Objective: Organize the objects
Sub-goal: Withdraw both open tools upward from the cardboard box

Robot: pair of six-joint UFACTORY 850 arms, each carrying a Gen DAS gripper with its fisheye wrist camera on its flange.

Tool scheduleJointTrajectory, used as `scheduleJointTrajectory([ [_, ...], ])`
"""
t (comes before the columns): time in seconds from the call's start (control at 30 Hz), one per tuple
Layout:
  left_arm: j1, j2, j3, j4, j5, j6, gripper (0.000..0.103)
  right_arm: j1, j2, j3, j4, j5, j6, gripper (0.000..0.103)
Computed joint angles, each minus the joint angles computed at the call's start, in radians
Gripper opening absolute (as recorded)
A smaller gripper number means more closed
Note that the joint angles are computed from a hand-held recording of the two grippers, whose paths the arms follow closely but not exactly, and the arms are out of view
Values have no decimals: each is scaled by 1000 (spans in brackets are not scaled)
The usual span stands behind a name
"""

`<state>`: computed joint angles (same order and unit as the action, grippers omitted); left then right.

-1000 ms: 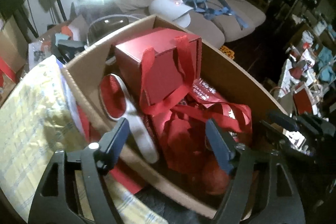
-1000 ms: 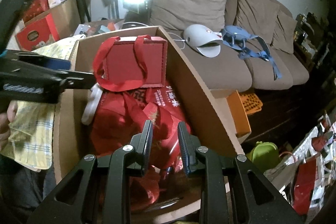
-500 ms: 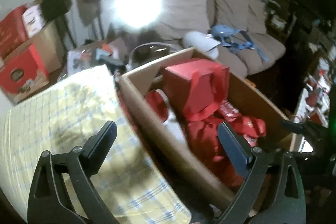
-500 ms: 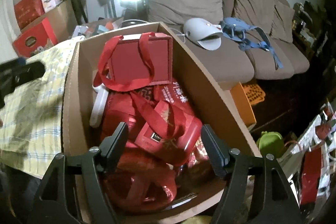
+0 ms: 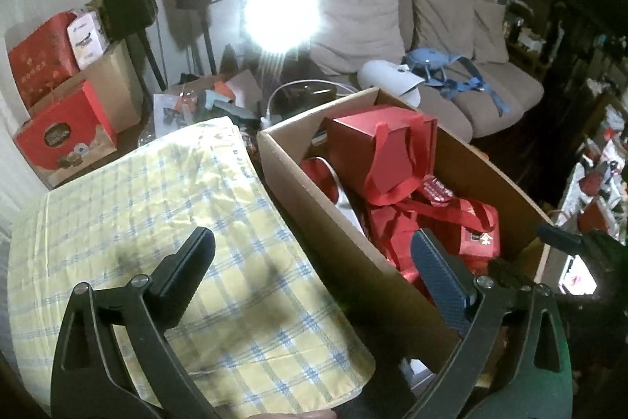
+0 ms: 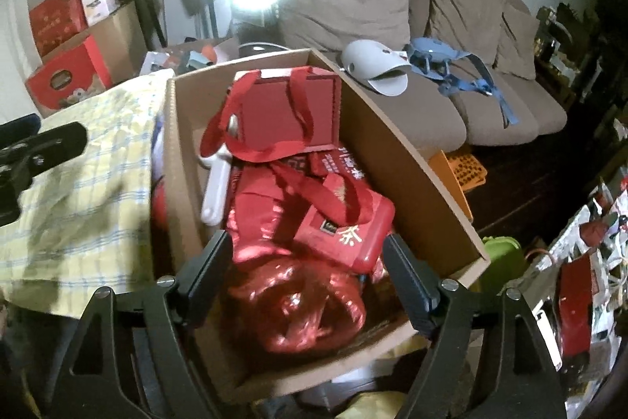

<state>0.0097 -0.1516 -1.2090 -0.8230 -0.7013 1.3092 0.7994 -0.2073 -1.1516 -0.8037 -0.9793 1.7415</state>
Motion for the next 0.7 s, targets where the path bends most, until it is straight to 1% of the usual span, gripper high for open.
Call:
scheduleJointTrajectory([
  [0.13, 17, 20, 11, -16, -26, 14, 100, 33, -13, -29, -17, -46, 17, 81],
  [0.23, 35, 54, 51, -99, 5, 68, 100, 56, -21, -46, -42, -67, 51, 81],
  [0.3, 42, 59, 56, -101, 4, 66, 100, 67, -32, -61, -47, -84, 53, 81],
  [0.4, 55, 60, 50, -86, -21, 60, 100, 83, -48, -83, -48, -98, 46, 81],
  [0.53, 75, 73, 53, -103, -31, 82, 100, 104, -54, -102, -54, -93, 50, 81],
  [0.7, 94, 83, 53, -105, -44, 89, 100, 136, -69, -137, -72, -136, 58, 81],
])
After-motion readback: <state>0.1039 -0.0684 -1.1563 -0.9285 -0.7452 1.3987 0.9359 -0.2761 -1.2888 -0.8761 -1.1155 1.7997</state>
